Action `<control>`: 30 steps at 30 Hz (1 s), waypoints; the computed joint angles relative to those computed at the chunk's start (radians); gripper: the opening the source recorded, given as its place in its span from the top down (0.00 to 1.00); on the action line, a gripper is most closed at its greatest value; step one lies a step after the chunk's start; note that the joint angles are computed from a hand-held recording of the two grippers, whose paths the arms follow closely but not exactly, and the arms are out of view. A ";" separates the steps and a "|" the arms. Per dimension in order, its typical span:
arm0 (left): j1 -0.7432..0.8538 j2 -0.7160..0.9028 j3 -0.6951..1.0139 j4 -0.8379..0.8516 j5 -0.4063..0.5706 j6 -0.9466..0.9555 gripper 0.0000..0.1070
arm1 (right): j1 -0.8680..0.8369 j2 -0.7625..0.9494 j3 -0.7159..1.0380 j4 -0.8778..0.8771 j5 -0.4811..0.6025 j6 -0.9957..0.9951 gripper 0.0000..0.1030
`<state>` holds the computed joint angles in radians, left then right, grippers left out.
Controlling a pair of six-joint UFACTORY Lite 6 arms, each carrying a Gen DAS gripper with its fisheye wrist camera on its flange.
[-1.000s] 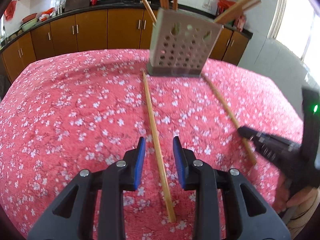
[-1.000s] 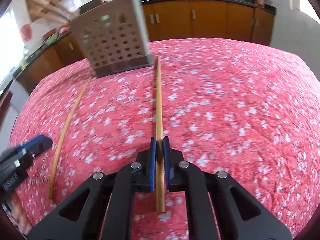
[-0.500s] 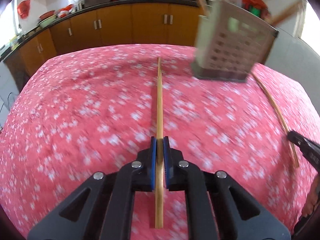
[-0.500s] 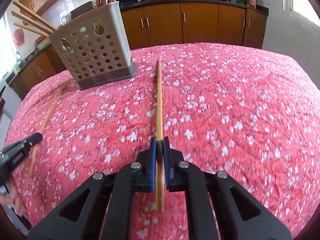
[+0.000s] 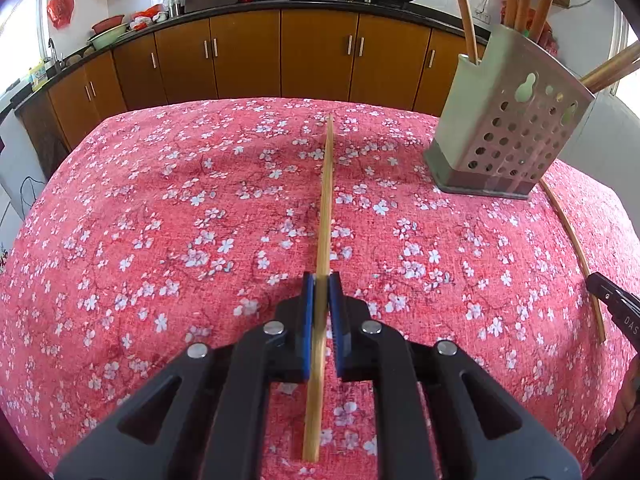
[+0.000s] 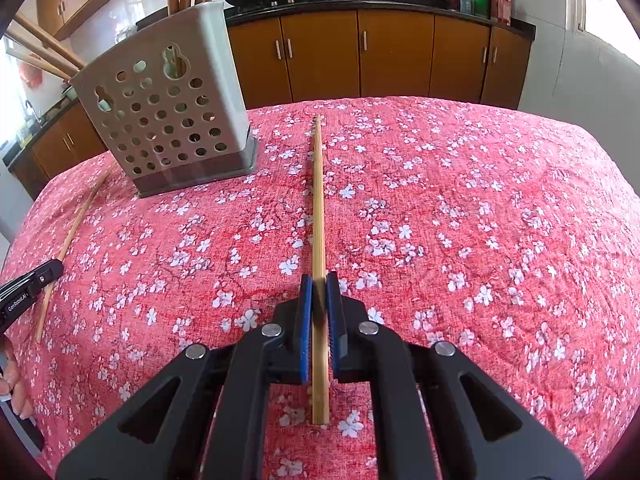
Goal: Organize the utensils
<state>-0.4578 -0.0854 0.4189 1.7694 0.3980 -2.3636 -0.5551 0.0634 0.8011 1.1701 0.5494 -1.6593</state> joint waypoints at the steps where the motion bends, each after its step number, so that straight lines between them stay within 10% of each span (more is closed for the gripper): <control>1: -0.003 0.003 0.002 0.000 0.001 -0.003 0.89 | 0.000 -0.007 -0.006 0.000 -0.003 -0.002 0.92; 30: 0.001 0.002 0.000 0.002 0.001 -0.002 0.89 | -0.006 -0.019 -0.014 -0.006 -0.002 -0.003 0.92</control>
